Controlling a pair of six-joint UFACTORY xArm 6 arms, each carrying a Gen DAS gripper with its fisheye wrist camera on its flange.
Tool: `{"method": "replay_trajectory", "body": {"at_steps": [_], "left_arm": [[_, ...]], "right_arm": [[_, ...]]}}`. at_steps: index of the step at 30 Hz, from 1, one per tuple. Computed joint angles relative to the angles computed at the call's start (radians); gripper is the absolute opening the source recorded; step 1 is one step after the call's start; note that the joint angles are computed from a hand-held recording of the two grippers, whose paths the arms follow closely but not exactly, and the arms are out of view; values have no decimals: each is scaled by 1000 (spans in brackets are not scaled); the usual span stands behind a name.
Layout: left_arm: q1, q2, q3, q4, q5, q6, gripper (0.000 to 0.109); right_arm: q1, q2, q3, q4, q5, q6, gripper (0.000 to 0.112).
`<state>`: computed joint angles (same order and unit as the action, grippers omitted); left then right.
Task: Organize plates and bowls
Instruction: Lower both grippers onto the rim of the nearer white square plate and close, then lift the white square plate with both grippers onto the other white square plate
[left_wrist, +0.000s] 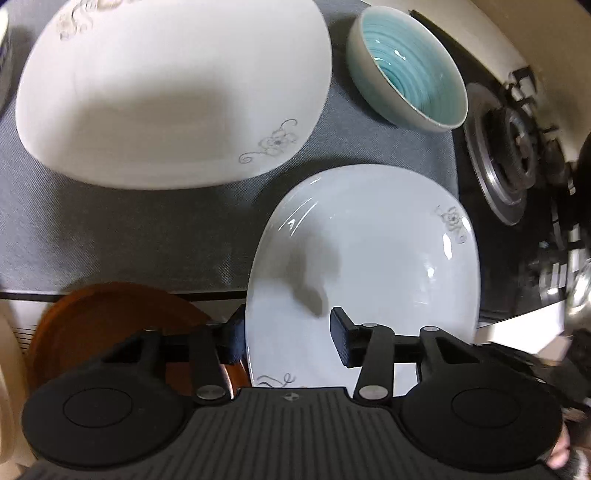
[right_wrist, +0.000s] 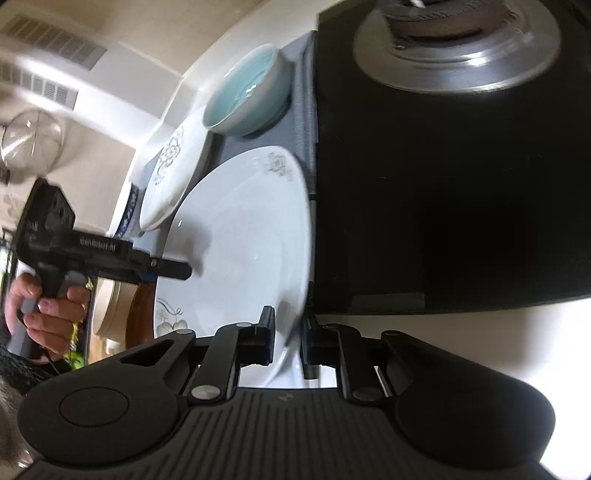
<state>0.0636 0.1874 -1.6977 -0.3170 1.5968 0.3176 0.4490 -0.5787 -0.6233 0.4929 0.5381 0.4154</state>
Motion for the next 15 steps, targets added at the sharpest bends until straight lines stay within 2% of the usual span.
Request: {"method": "replay_trajectory", "body": {"at_steps": [2, 7, 9, 15], "left_arm": [[-18, -27, 28, 22, -33, -1, 41], [61, 18, -36, -136, 51, -11, 33], [75, 36, -51, -155, 77, -17, 25], [96, 66, -125, -151, 146, -29, 24]], "right_arm": [[19, -21, 0, -113, -11, 103, 18], [31, -94, 26, -260, -42, 308, 18], [35, -105, 33, -309, -27, 385, 17], [77, -126, 18, -464, -35, 607, 17]]}}
